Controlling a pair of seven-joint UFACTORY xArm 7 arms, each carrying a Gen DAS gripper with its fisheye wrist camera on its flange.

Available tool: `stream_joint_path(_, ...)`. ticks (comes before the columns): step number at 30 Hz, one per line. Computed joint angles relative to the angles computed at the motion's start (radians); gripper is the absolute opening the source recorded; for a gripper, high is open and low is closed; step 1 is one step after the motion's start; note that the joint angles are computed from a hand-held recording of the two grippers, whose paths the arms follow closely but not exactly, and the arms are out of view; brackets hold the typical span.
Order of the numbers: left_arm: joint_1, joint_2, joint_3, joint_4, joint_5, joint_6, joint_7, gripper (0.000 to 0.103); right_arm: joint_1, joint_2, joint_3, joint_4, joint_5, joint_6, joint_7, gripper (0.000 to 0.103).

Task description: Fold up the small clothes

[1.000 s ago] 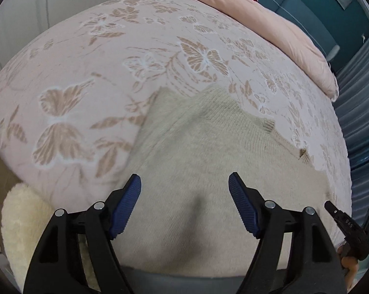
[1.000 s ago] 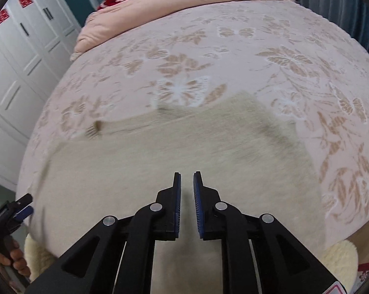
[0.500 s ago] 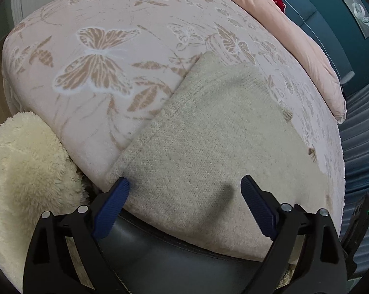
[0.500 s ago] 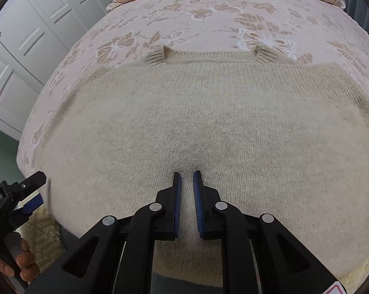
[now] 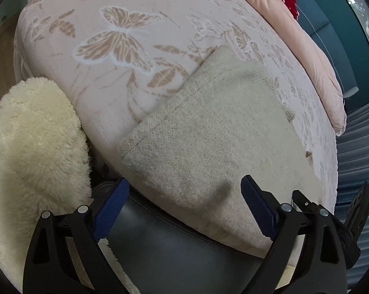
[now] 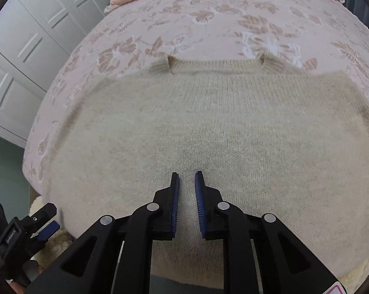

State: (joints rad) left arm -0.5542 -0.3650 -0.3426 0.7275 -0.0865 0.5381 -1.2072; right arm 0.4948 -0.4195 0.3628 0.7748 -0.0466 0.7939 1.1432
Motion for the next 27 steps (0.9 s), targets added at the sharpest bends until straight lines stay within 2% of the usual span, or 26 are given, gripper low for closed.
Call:
stream_joint_path(2,0.001,0.030,-0.001,0.002,-0.001,-0.035,0.000,0.090,-0.004,-0.002,0.002,-0.025,-0.006,-0.037,0.012,0.014)
stream_joint_path(5,-0.011,0.065,0.018,0.002,-0.049,-0.076,-0.005,0.090,0.000,0.000,-0.004,-0.026,-0.005,-0.039,-0.004,0.014)
stream_joint_path(7,-0.001,0.072,0.015,0.011,-0.042,-0.080,-0.027,0.090,0.002,-0.005,-0.006,-0.032,-0.006,-0.047,-0.016,0.014)
stream_joint_path(8,0.009,0.074,0.007,0.021,-0.019,-0.074,-0.040,0.086,0.002,-0.010,-0.007,-0.040,-0.005,-0.055,-0.015,0.013)
stream_joint_path(9,0.018,0.073,0.000,0.029,0.010,-0.076,-0.044,0.072,0.001,-0.013,-0.004,-0.047,-0.005,-0.065,-0.011,0.013)
stream_joint_path(10,0.019,0.075,0.001,0.038,0.029,-0.085,-0.027,0.064,-0.001,-0.016,-0.002,-0.051,-0.007,-0.071,-0.007,0.013)
stream_joint_path(11,0.024,0.078,-0.001,0.056,0.052,-0.069,-0.018,0.052,-0.002,-0.018,0.000,-0.055,-0.010,-0.077,-0.005,0.013)
stream_joint_path(12,0.028,0.076,-0.004,0.064,0.070,-0.073,-0.015,0.033,-0.004,-0.019,0.003,-0.059,-0.014,-0.083,-0.002,0.013)
stream_joint_path(13,0.035,0.071,-0.009,0.070,0.091,-0.080,-0.017,0.024,-0.003,-0.025,0.004,-0.065,-0.015,-0.089,0.000,0.013)
stream_joint_path(14,0.037,0.068,-0.009,0.082,0.105,-0.089,-0.005,0.019,-0.002,-0.030,0.003,-0.073,-0.014,-0.099,0.000,0.013)
stream_joint_path(17,0.055,0.080,-0.037,0.164,0.183,-0.103,0.012,0.016,0.002,-0.057,-0.004,-0.108,0.002,-0.143,0.003,0.013)
stream_joint_path(20,0.043,0.164,-0.075,0.333,0.276,-0.092,0.074,0.015,0.016,-0.119,-0.021,-0.159,0.048,-0.197,0.018,0.015)
stream_joint_path(22,0.010,0.245,-0.096,0.459,0.329,-0.078,0.116,0.015,0.023,-0.202,-0.026,-0.209,0.082,-0.224,0.044,0.021)
stream_joint_path(25,-0.069,0.386,-0.119,0.643,0.436,-0.051,0.169,0.015,0.018,-0.390,-0.018,-0.288,0.093,-0.177,0.085,0.023)
stream_joint_path(27,-0.131,0.483,-0.129,0.744,0.464,-0.025,0.219,0.015,0.016,-0.544,-0.024,-0.339,0.099,-0.090,0.107,0.027)
